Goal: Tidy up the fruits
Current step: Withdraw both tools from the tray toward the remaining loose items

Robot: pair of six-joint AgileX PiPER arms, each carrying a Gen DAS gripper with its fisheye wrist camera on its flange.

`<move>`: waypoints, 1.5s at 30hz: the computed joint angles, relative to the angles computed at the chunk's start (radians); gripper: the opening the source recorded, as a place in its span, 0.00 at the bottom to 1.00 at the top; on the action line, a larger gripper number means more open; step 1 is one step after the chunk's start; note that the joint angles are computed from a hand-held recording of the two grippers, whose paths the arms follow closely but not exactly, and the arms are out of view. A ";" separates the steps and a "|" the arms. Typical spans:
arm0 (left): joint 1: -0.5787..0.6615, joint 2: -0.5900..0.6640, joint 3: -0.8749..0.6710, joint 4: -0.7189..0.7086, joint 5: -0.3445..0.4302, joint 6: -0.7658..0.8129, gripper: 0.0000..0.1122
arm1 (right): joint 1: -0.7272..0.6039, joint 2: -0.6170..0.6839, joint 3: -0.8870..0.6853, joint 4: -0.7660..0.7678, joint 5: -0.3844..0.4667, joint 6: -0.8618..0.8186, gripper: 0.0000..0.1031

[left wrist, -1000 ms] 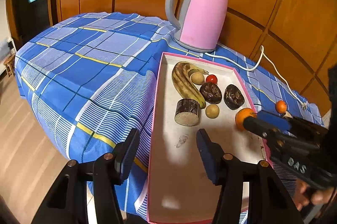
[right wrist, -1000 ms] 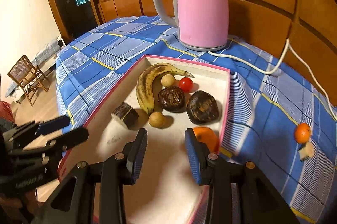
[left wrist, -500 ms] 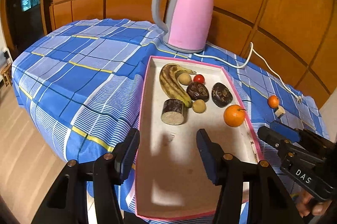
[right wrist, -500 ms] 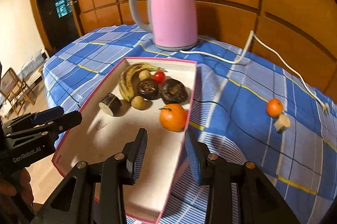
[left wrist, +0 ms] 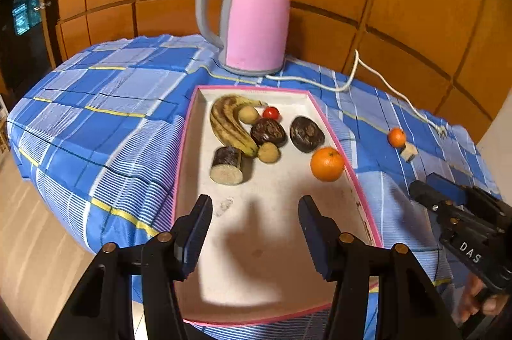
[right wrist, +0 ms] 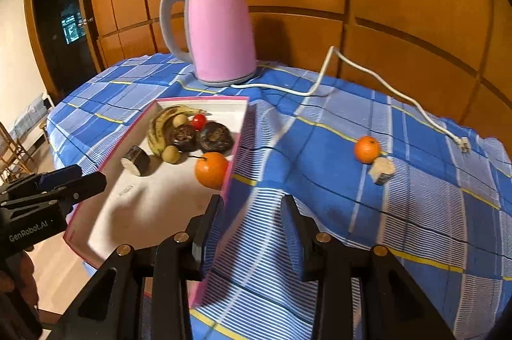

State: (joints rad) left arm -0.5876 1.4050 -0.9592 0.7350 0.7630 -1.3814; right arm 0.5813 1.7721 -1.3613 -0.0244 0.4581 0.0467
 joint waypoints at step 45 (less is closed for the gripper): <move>-0.120 0.263 -0.346 -0.096 0.025 0.322 0.51 | -0.287 -0.077 0.206 -0.142 -0.051 0.244 0.36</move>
State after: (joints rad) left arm -0.7074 1.6684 -1.3050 0.6389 0.7881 -1.0597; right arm 0.2941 1.6949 -1.1558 -0.1663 0.4067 0.2910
